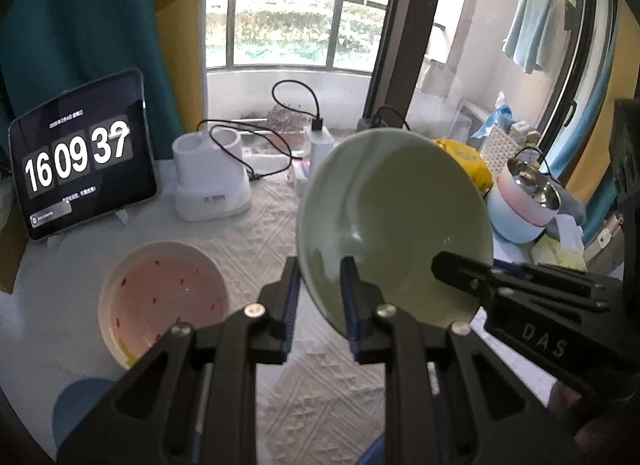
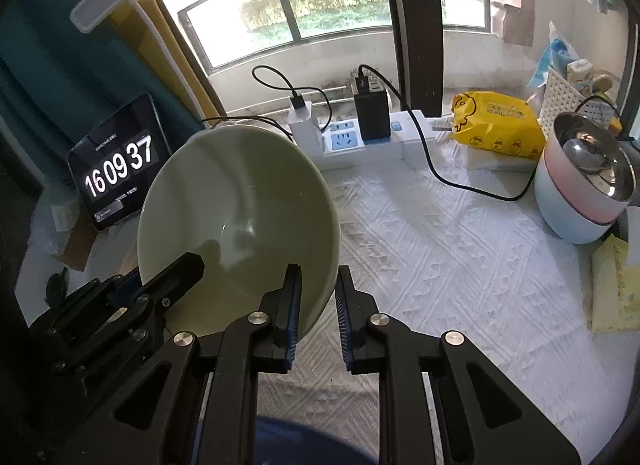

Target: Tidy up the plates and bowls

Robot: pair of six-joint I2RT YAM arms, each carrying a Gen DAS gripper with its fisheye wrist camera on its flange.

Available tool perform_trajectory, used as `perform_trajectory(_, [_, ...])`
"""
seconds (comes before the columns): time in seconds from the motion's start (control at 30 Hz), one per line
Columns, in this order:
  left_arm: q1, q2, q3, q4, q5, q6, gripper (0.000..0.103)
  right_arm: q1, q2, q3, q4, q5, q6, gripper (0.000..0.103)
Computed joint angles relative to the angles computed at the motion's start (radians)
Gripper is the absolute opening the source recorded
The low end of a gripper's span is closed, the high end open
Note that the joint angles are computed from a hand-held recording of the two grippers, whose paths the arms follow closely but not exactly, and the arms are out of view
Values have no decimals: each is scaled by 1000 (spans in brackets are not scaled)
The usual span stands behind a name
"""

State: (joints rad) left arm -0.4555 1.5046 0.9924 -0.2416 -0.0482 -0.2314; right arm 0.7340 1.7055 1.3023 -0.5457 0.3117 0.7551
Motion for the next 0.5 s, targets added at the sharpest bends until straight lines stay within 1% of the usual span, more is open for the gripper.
perform_trajectory(0.5, [-35, -165, -79, -47, -20, -13, 21, 98, -97, -34, -60, 82, 70, 18])
